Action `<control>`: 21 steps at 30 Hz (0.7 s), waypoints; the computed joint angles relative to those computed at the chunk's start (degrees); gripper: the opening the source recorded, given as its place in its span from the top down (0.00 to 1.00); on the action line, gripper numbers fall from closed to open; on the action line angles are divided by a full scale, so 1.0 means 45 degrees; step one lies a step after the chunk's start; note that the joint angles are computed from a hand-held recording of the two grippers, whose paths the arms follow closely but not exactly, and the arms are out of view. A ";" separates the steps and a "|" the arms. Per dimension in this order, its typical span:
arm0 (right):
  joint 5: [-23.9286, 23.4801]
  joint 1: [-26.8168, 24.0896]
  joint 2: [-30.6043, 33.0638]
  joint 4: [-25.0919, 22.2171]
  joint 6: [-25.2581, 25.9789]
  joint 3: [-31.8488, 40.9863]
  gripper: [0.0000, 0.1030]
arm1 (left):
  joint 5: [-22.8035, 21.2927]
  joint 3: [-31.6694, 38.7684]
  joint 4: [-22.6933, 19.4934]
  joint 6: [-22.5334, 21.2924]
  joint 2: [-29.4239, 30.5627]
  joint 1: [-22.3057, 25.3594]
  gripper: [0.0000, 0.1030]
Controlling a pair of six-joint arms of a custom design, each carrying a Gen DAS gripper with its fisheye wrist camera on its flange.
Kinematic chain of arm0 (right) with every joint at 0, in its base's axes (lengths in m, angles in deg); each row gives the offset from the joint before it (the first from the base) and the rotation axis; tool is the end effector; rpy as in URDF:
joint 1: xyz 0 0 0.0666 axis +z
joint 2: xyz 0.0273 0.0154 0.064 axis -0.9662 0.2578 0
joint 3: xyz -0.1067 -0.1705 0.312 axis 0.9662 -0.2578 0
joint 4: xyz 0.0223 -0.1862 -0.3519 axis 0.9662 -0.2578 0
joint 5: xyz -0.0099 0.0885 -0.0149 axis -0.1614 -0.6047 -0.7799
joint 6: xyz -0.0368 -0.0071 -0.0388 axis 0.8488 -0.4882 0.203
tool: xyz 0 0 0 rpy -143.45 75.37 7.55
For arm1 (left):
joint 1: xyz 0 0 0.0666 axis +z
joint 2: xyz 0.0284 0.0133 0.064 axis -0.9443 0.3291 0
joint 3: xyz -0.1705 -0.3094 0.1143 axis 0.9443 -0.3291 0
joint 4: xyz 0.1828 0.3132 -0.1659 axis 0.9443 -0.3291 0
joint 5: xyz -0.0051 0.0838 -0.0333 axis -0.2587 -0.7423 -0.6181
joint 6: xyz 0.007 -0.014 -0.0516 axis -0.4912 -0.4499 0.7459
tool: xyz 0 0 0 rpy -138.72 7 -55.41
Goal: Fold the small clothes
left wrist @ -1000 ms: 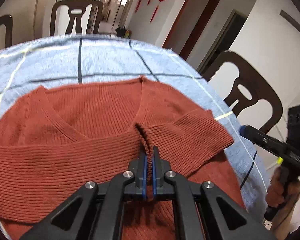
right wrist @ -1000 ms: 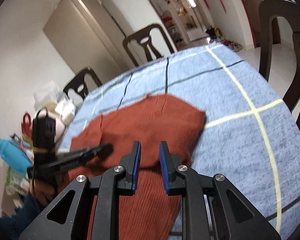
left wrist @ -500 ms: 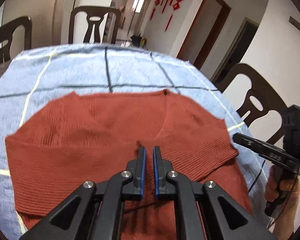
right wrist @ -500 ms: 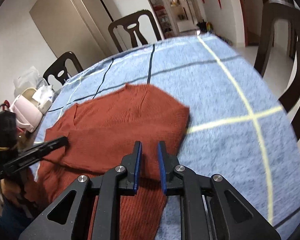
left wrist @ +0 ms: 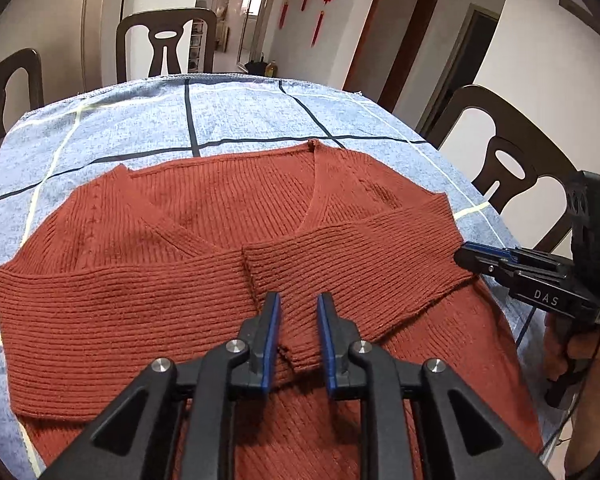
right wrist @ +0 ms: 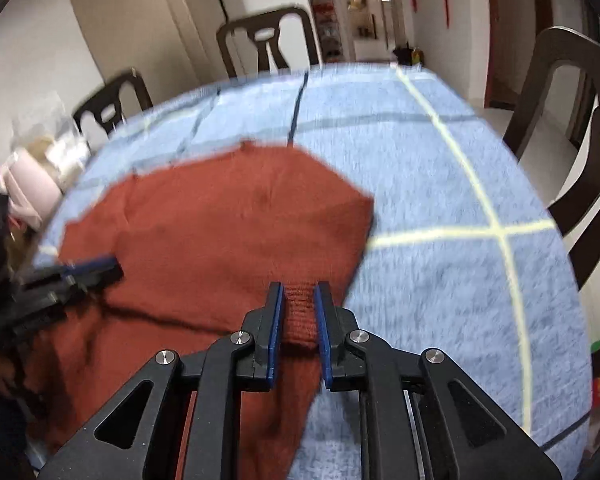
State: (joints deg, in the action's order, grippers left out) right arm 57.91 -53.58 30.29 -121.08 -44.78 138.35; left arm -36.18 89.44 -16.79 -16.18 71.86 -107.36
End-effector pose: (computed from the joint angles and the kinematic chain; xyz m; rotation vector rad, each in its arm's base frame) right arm 0.4336 0.1789 0.3550 -0.5885 2.4215 0.4344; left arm 0.3911 -0.2771 0.3624 -0.2352 2.4074 -0.2440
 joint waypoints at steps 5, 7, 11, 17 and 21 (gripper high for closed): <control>-0.0246 -0.0023 -0.0557 0.0011 -0.0162 -0.0084 0.84 | -0.1297 -0.0389 -0.0801 0.0317 -0.0939 -0.0321 0.78; -0.0203 0.0034 -0.0666 -0.0058 -0.0055 -0.0143 0.84 | -0.1919 -0.0867 -0.1211 0.0624 -0.1557 -0.0325 0.76; -0.0134 0.0052 -0.0236 -0.0104 -0.0064 -0.0056 0.84 | -0.2882 -0.1652 -0.2444 0.1687 -0.2390 -0.0082 0.72; 0.0090 0.0222 -0.0278 -0.0025 -0.0182 -0.0036 0.83 | -0.2812 -0.2334 -0.2943 0.2528 -0.2953 0.0050 0.72; 0.0037 0.0212 -0.0510 0.0062 -0.0135 -0.0087 0.83 | -0.3251 -0.2463 -0.2984 0.2624 -0.3102 -0.0100 0.72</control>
